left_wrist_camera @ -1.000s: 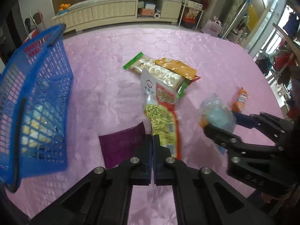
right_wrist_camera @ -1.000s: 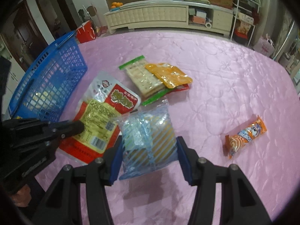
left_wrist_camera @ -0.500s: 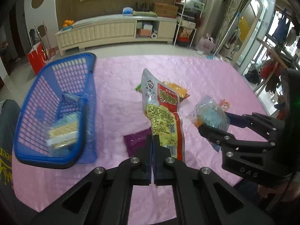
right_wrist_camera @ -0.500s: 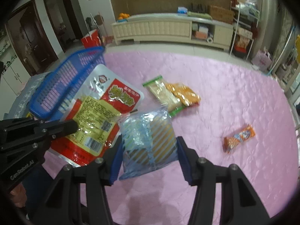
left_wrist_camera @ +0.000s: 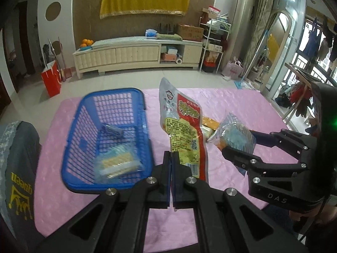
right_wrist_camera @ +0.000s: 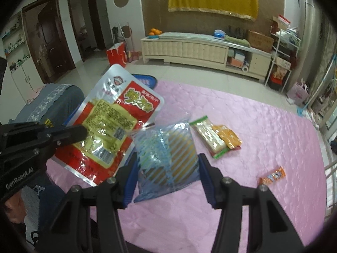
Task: Organize snacks
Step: 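Carry the red snack pack and blue-striped bag over the blue basket, then open the left gripper dropping the red snack pack into the basket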
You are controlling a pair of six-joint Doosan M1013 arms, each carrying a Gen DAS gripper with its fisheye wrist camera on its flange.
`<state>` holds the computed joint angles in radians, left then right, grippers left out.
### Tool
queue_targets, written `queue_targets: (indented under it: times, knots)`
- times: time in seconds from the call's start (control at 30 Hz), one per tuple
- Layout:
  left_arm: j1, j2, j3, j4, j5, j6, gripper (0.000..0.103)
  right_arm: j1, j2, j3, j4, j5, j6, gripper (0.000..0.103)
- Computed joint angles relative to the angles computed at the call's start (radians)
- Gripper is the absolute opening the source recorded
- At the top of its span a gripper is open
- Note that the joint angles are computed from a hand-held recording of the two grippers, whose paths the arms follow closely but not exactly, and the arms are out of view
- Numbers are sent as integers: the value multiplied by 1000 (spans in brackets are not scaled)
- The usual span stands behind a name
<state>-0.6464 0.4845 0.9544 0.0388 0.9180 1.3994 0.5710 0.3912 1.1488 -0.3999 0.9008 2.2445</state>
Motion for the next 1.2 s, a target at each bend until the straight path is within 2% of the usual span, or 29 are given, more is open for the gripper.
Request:
queue_targets:
  times: [0.13,0.57,1.1,1.2]
  knots:
    - [18,-20,18,17,-12,4,0,3,26,-44,20,-18,-19,59]
    - [78,-27,36,33,-26,-25,0,10,136,-199,108,17,-154,59]
    - [127,46,-10,-78,-1,24,0,-8,253,-340,187,103,-231,59]
    - [128,79,-56,-44,19,4,0,-12,257,-341,182,73,-231,59]
